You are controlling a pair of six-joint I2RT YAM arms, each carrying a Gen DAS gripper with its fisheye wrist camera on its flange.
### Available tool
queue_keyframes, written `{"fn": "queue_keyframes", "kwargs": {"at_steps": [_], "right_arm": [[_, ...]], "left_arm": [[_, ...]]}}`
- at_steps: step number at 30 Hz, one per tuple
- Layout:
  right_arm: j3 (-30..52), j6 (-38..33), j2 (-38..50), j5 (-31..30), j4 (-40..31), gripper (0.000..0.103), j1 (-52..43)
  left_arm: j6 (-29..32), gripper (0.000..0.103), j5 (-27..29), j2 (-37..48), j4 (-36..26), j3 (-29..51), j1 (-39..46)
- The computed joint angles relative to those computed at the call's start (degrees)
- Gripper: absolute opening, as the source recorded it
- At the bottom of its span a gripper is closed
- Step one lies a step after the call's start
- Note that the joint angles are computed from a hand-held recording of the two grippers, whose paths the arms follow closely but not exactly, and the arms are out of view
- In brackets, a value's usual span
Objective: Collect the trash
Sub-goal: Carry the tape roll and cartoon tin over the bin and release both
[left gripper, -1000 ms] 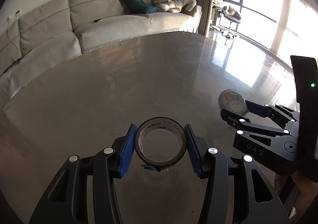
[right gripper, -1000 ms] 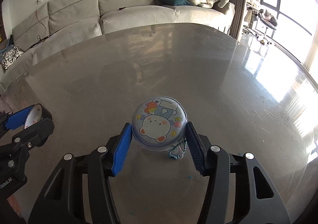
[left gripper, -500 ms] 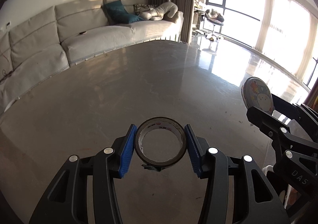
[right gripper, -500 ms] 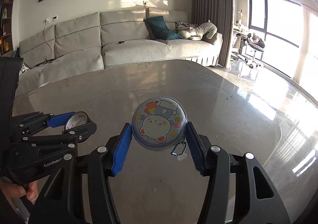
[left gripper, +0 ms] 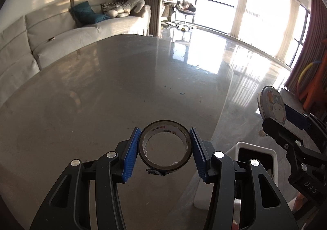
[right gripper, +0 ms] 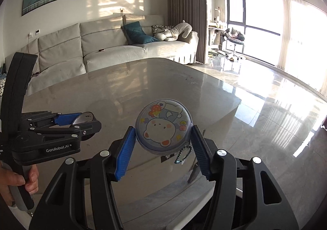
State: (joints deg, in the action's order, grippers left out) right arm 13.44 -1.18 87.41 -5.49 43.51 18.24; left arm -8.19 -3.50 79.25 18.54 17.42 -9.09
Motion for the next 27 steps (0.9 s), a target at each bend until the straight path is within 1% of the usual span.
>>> {"fn": "queue_keyframes", "kwargs": {"at_steps": [3,6,8,11,15,17,18,19,22,24,27], "right_arm": [[-5.0,-0.6,0.6,-1.5,4.7,0.057,-4.9],[-8.0,-1.3,1.6,-2.3,8.3,0.057,-8.9],[-9.8,-2.4,2.3,-4.0,10.5,0.057,-12.6],[-11.5,-4.1,3.9,-6.8,13.0,0.057,-18.2],[-12.2,-5.8,6.6,-7.2,16.2,0.057,-22.2],[-11.9,-6.3,7.8,-7.9,16.6,0.057,-24.0],[-11.7,-6.5,8.4,-8.1,16.9,0.057,-24.7],[-11.4,-7.6,9.4,-9.8,17.1,0.057,-27.1],[-11.1,-9.3,12.0,-11.7,18.1,0.057,-31.0],[-10.1,-9.1,12.3,-10.8,16.8,0.057,-31.0],[-9.4,-11.4,14.8,-13.3,17.5,0.057,-35.3]], "left_arm": [[-2.7,0.048,-2.6,-0.9,0.2,-0.6,-6.6],[-5.0,0.048,-4.0,-0.2,1.0,-0.4,-12.7],[-6.4,0.048,-5.3,0.6,1.8,-0.4,-16.7],[-8.2,0.048,-6.3,2.9,3.2,0.1,-21.9],[-9.1,0.049,-7.2,8.2,5.2,2.4,-27.6],[-9.8,0.049,-7.7,10.3,5.8,3.5,-29.9],[-10.1,0.049,-7.8,11.4,5.8,4.3,-30.9],[-10.1,0.049,-7.7,12.3,5.6,5.4,-31.4],[-9.3,0.049,-7.6,14.8,5.7,7.7,-32.2],[-8.7,0.049,-6.2,16.7,5.5,9.5,-31.8],[-7.6,0.049,-3.8,20.3,4.3,13.2,-31.3]]}}
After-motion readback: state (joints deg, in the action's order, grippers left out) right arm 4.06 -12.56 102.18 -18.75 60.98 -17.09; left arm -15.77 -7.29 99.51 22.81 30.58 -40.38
